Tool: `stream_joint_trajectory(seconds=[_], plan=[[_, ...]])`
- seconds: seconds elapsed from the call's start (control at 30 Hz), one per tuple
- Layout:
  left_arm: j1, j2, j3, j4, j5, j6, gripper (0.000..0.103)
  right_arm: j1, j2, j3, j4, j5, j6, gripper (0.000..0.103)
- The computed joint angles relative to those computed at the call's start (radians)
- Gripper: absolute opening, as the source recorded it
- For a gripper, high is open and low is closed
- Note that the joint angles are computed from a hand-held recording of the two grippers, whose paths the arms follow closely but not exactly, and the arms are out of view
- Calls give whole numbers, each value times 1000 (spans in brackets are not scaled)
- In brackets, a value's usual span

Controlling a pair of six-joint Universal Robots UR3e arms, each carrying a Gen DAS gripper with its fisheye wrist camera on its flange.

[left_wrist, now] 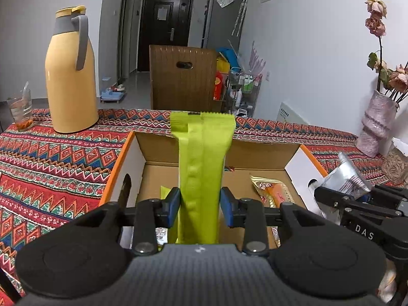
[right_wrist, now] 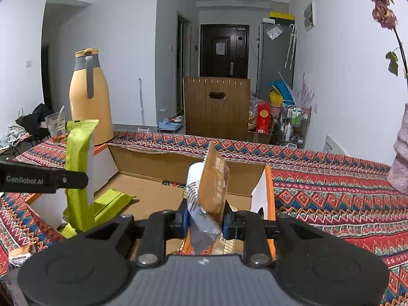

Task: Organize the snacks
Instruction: 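Carry the lime-green bar and tan packet into the box and open both tools, then withdraw both open tools from the box back to the snack pile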

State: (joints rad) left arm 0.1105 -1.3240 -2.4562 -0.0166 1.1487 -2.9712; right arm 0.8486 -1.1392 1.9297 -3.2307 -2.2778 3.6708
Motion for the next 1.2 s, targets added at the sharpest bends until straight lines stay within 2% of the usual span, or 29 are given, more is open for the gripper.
stream_joint_trajectory(seconds=[0.03, 0.13, 0.17, 0.3, 0.37, 0.5, 1.2], plan=[[6, -5, -7, 9, -8, 3, 41, -4, -1, 3, -1, 5, 4, 29], [8, -34, -16, 52, -11, -12, 72, -8, 9, 17, -30, 3, 1, 49], [7, -38, -24, 72, -6, -17, 81, -6, 13, 15, -33, -5, 3, 59], [4, -54, -28, 86, -1, -7, 88, 13, 21, 27, -73, -56, 21, 82], [-3, -70, -29, 110, 20, -22, 102, 23, 24, 34, -89, -84, 37, 90], [3, -72, -36, 134, 29, -45, 103, 23, 17, 55, -109, -99, 62, 103], [-43, -124, -45, 211, 99, -70, 103, 44, 32, 55, -135, -173, 102, 103]])
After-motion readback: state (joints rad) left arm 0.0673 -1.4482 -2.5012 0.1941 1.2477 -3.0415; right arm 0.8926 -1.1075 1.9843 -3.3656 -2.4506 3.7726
